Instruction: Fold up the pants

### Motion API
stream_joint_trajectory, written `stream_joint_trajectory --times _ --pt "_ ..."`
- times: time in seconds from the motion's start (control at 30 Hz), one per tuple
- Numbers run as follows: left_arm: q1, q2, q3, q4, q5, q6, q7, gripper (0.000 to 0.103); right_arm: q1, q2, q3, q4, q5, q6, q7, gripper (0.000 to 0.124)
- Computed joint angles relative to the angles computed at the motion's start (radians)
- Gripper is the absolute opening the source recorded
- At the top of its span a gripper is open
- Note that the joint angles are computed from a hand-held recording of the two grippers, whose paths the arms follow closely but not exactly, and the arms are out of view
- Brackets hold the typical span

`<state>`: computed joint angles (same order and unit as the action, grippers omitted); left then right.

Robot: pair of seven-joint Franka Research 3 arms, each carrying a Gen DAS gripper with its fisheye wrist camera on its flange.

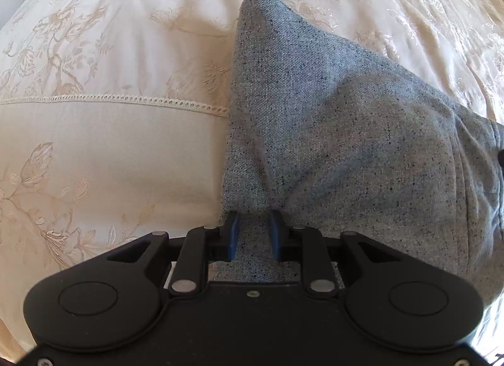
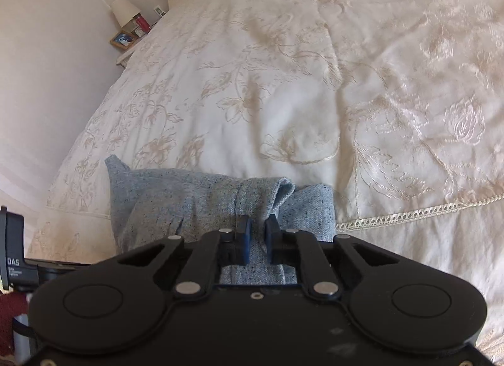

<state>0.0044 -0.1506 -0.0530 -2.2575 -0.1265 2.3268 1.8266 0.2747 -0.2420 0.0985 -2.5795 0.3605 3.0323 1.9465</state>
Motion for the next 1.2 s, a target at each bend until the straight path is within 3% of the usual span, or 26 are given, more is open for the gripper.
stream_joint_trajectory --times 0.07,0.2,0.3,0.4,0.67,0.8,0.93,1.07,1.2 --pt "0.003 0.007 0.003 0.011 -0.011 -0.012 -0.010 0.031 -0.029 -0.051 0.047 -0.006 -0.049 0.001 0.044 0.005" --pt "0.010 0.000 0.001 0.032 0.001 -0.038 -0.036 0.032 -0.223 -0.148 0.225 -0.006 -0.258 -0.088 0.243 0.005" --pt "0.006 -0.030 0.008 0.037 -0.022 -0.017 -0.023 0.032 -0.240 -0.127 0.220 0.000 -0.318 -0.177 0.310 0.004" --pt "-0.012 -0.028 0.017 0.063 -0.068 0.014 0.054 0.032 -0.221 -0.056 0.174 0.012 -0.350 -0.187 0.326 0.005" --pt "-0.029 0.180 -0.034 0.272 -0.131 0.056 0.183 0.033 -0.154 -0.024 0.104 0.040 -0.430 -0.219 0.354 0.005" --pt "-0.016 0.370 -0.058 0.458 -0.022 0.025 0.030 0.033 -0.153 -0.017 0.106 0.050 -0.486 -0.239 0.392 0.005" --pt "-0.002 0.479 -0.071 0.590 0.068 -0.043 -0.075 0.033 -0.150 -0.001 0.109 0.075 -0.545 -0.278 0.443 0.007" --pt "0.033 0.398 -0.094 0.526 0.065 0.015 -0.066 0.033 -0.194 -0.048 0.163 0.111 -0.715 -0.386 0.637 0.013" --pt "0.059 0.198 -0.094 0.332 -0.024 0.070 0.063 0.033 -0.189 -0.118 0.173 0.103 -0.809 -0.343 0.724 0.013"
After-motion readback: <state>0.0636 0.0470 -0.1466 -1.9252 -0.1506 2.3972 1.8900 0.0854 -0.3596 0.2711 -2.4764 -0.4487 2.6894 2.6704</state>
